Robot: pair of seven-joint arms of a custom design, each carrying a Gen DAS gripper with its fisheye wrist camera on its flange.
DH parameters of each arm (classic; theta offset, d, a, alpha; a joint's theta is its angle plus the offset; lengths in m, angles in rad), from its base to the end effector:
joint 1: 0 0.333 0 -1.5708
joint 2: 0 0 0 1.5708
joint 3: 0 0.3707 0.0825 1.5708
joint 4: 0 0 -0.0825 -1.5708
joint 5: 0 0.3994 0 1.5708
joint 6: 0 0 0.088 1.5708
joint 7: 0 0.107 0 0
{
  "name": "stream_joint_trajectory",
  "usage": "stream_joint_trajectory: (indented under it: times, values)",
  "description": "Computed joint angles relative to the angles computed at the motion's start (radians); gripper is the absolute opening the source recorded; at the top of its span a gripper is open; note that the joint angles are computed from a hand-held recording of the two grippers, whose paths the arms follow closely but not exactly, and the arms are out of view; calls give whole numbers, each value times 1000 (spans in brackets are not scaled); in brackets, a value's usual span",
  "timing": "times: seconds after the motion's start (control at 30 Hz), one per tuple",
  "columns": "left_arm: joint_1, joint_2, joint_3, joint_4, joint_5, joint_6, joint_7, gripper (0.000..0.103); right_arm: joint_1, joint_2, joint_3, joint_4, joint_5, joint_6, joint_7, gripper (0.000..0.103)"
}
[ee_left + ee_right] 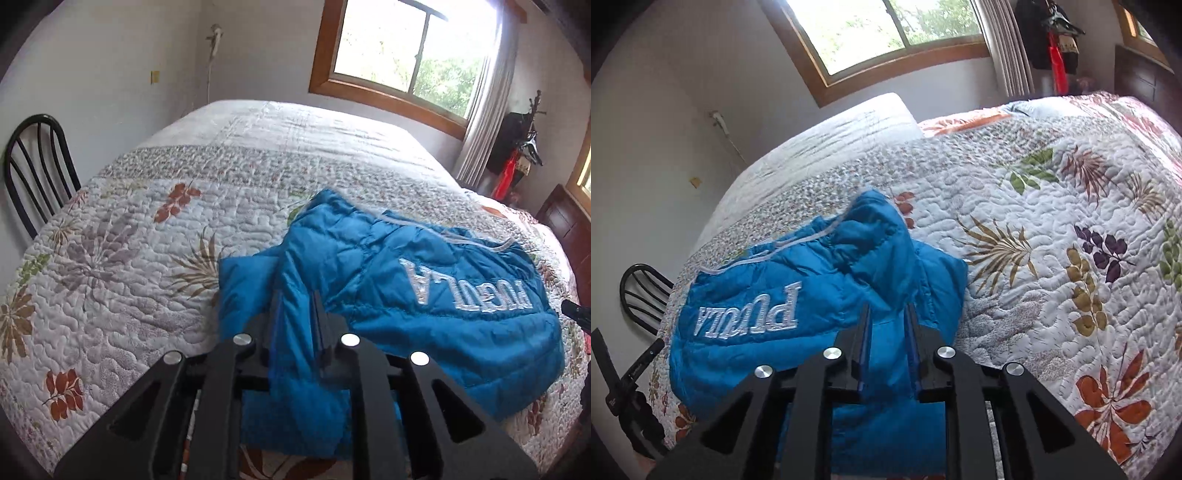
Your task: Fold large clothes
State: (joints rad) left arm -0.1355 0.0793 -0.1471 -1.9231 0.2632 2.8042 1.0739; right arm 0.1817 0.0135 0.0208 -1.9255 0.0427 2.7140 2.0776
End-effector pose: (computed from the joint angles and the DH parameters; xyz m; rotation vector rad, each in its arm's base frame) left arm 0.6179 -0.1889 0.5919 -1.7965 1.7823 -0.8981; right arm 0.6150 0.1246 0.6209 -1.3883 1.9555 -0.3718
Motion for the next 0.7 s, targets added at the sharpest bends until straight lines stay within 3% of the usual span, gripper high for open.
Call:
stream_joint_trajectory:
  times: [0.13,0.23,0.33,0.47,0.7]
  values:
    - [-15,7,-48,21,-144,-24,169,15,27,25,26,49,42,-30,-113,19]
    - [-56,43,-36,43,-51,-64,125,18,51,66,27,93,-14,-99,-91,19]
    - [-54,95,-39,63,-83,-100,165,17,54,107,25,125,-14,-181,-78,19]
    - [-7,119,-72,67,-262,-91,307,14,21,123,38,103,160,-153,-192,18]
    - [-13,129,-57,69,-326,-95,345,10,16,133,36,88,234,-125,-244,15]
